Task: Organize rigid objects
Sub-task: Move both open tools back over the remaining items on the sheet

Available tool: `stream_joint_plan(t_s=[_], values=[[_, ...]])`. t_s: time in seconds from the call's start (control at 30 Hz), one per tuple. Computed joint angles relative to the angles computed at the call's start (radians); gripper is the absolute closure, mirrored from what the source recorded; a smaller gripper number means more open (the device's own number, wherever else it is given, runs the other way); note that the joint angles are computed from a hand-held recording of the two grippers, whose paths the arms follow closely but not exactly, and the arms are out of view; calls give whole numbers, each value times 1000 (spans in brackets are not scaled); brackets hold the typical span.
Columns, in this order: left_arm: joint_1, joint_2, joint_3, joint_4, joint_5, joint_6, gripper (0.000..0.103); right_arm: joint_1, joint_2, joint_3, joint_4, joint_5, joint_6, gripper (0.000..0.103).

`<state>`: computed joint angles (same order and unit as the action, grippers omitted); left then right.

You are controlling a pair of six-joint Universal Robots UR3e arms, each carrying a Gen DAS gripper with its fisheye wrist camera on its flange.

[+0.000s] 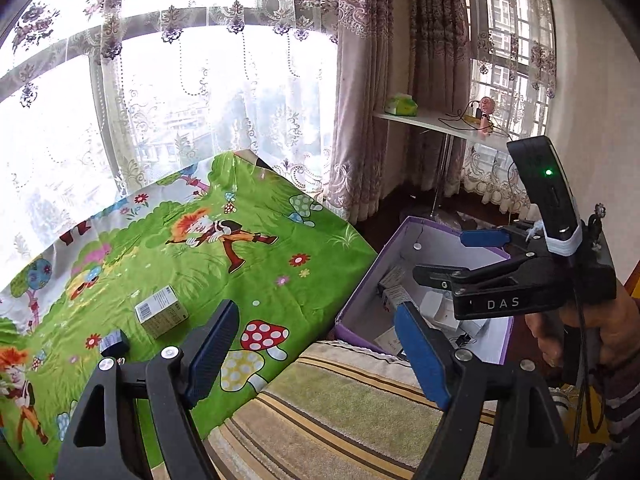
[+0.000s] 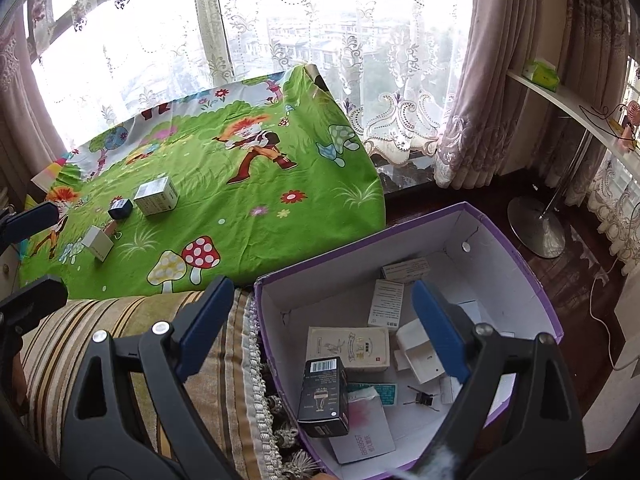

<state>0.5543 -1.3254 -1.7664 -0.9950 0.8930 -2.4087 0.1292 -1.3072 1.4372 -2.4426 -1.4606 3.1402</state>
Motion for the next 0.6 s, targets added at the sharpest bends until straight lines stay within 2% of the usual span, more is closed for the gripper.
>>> stream_joint_plan(t_s=[0.17,0.37,0.6], values=[[84,-73,71,-12,-3,-10,22,34,60,-96,18,-1,11,11],[168,-159,154,-26,35,-24,22,83,158,-278,73,-4,18,10],[220,-359,339,-38,142,-174,22,156,339,-597,180,-8,22,10]])
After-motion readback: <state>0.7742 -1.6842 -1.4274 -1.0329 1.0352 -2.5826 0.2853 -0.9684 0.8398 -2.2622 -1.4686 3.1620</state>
